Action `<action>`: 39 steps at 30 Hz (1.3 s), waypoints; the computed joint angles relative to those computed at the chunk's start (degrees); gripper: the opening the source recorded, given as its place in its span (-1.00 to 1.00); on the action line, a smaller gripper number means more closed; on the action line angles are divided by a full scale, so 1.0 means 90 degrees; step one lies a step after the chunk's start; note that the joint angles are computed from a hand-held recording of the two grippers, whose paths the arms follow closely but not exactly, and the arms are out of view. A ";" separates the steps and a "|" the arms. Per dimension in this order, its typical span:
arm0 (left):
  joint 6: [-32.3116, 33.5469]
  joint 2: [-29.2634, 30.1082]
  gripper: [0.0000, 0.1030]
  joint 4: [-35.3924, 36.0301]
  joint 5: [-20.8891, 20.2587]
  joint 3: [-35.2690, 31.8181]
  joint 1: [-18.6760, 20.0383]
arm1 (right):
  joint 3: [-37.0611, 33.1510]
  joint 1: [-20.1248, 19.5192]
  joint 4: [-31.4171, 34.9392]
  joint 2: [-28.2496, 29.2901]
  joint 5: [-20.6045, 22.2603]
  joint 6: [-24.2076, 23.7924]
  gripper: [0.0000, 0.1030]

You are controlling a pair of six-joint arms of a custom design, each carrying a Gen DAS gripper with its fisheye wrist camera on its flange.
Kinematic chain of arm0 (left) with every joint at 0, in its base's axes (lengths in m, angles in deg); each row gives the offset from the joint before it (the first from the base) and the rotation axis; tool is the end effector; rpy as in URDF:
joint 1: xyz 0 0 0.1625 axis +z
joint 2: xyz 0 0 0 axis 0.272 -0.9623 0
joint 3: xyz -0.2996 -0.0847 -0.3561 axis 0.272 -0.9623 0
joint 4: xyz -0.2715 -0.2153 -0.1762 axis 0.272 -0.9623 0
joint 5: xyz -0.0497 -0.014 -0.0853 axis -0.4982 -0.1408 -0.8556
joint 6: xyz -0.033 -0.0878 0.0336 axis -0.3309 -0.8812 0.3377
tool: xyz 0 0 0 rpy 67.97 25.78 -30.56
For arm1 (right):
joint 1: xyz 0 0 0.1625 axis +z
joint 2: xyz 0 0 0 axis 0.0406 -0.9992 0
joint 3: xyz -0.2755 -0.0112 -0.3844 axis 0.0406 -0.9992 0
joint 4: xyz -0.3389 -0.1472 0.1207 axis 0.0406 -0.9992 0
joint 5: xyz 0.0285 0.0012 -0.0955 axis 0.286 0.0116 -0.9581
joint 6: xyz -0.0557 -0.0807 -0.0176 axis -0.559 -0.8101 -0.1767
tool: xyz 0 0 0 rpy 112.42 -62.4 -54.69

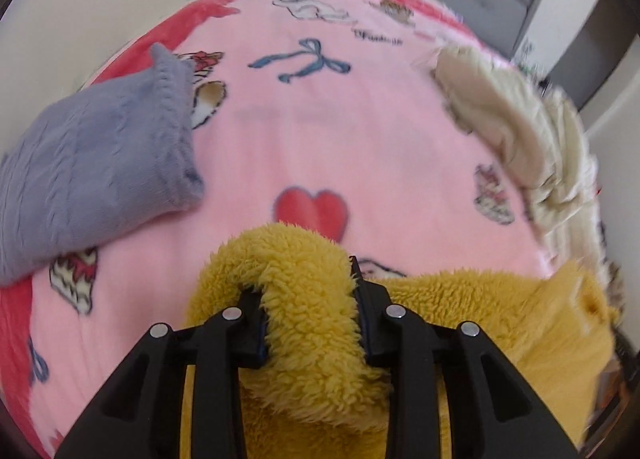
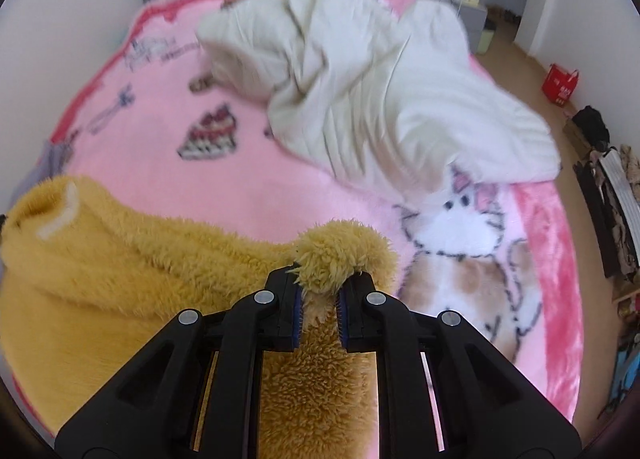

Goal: Fold large clothes
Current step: 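Lift the hem with both grippers and fold it toward the hood, then open both grippers to release the folded hem onto the jacket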

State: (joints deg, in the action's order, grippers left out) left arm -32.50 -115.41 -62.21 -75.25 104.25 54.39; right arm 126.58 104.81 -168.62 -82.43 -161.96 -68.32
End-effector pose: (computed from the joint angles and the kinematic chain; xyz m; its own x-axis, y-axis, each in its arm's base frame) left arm -0.0167 -0.6814 0.4560 -0.6821 -0.5292 -0.5047 -0.0818 0.7411 -0.6664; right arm 0.3304 -0.8074 0.1835 -0.7220 -0.3491 0.5974 -0.5193 0.8439 -0.1344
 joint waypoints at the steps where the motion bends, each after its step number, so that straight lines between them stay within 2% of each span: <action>1: 0.0074 0.0097 -0.37 0.0134 -0.0014 -0.0098 0.0054 | -0.0198 -0.0042 0.0252 0.0154 -0.0081 0.0105 -0.76; 3: 0.0033 0.0271 -0.35 0.0430 -0.0034 -0.0279 0.0147 | -0.0391 -0.0090 0.0548 0.0316 -0.0148 0.0243 -0.76; 7: 0.0321 0.0451 -0.24 0.0291 0.0124 -0.0255 0.0239 | -0.0314 -0.0139 0.0603 0.0437 -0.0322 0.0152 -0.77; 11: 0.0846 0.0388 -0.17 -0.0657 0.0138 0.0100 0.0216 | -0.0172 -0.0125 0.0484 0.0414 -0.0343 0.0056 -0.71; 13: 0.1449 0.0243 -0.05 -0.1505 -0.0057 0.0356 0.0190 | 0.0065 -0.0126 0.0210 0.0178 0.0129 0.0099 -0.59; 15: 0.2015 0.0097 0.20 -0.2182 -0.0335 0.0532 0.0171 | 0.0313 -0.0128 -0.0100 -0.0080 0.0542 0.0131 -0.18; 16: 0.2264 0.0022 0.50 -0.2474 -0.0551 0.0603 0.0175 | 0.0423 -0.0131 -0.0237 -0.0204 0.0766 0.0168 0.33; 17: 0.2548 -0.0066 0.87 -0.2786 -0.0878 0.0670 0.0191 | 0.0548 -0.0138 -0.0373 -0.0363 0.1063 0.0218 0.75; 18: 0.2817 -0.0163 0.91 -0.3048 -0.1206 0.0721 0.0192 | 0.0733 -0.0137 -0.0648 -0.0536 0.1358 0.0172 0.77; 21: 0.3097 -0.0287 0.90 -0.3057 -0.1581 0.0609 0.0179 | 0.0812 -0.0064 -0.0981 -0.0717 0.1649 -0.0085 0.77; 23: 0.3162 -0.0299 0.90 -0.3024 -0.1602 0.0541 0.0134 | 0.0835 0.0015 -0.1184 -0.0780 0.1660 -0.0287 0.77; 26: 0.3657 -0.0403 0.90 -0.3357 -0.1623 0.0664 0.0005 | 0.1070 0.0121 -0.1595 -0.0938 0.2049 -0.0834 0.77; 28: 0.3634 -0.0464 0.90 -0.3303 -0.1725 0.0653 -0.0002 | 0.1141 0.0190 -0.1493 -0.0995 0.2338 -0.1215 0.77; 30: 0.3539 -0.0543 0.90 -0.3205 -0.1881 0.0604 0.0043 | 0.1091 0.0281 -0.0919 -0.0987 0.2767 -0.1620 0.74; 32: 0.3367 -0.0602 0.90 -0.3217 -0.1983 0.0556 0.0094 | 0.1130 0.0416 -0.0682 -0.0928 0.2942 -0.2058 0.71; 34: 0.3308 -0.0642 0.90 -0.3558 -0.1636 0.0571 0.0050 | 0.1141 0.0513 -0.0526 -0.0839 0.3087 -0.2334 0.71; 35: 0.3281 -0.0657 0.90 -0.3606 -0.1545 0.0546 0.0041 | 0.1154 0.0553 -0.0464 -0.0792 0.3104 -0.2426 0.71; 37: 0.3200 -0.0740 0.90 -0.3423 -0.1829 0.0399 0.0086 | 0.1212 0.0650 -0.0543 -0.0687 0.2953 -0.2582 0.69; 39: 0.3402 -0.0743 0.90 -0.2950 -0.1614 0.0278 -0.0021 | 0.1172 0.0691 -0.0441 -0.0608 0.2870 -0.2554 0.63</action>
State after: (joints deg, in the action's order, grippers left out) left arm -1.88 -122.10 -88.76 -89.78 106.76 54.20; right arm 137.12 111.03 -172.60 -87.90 -136.12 -91.31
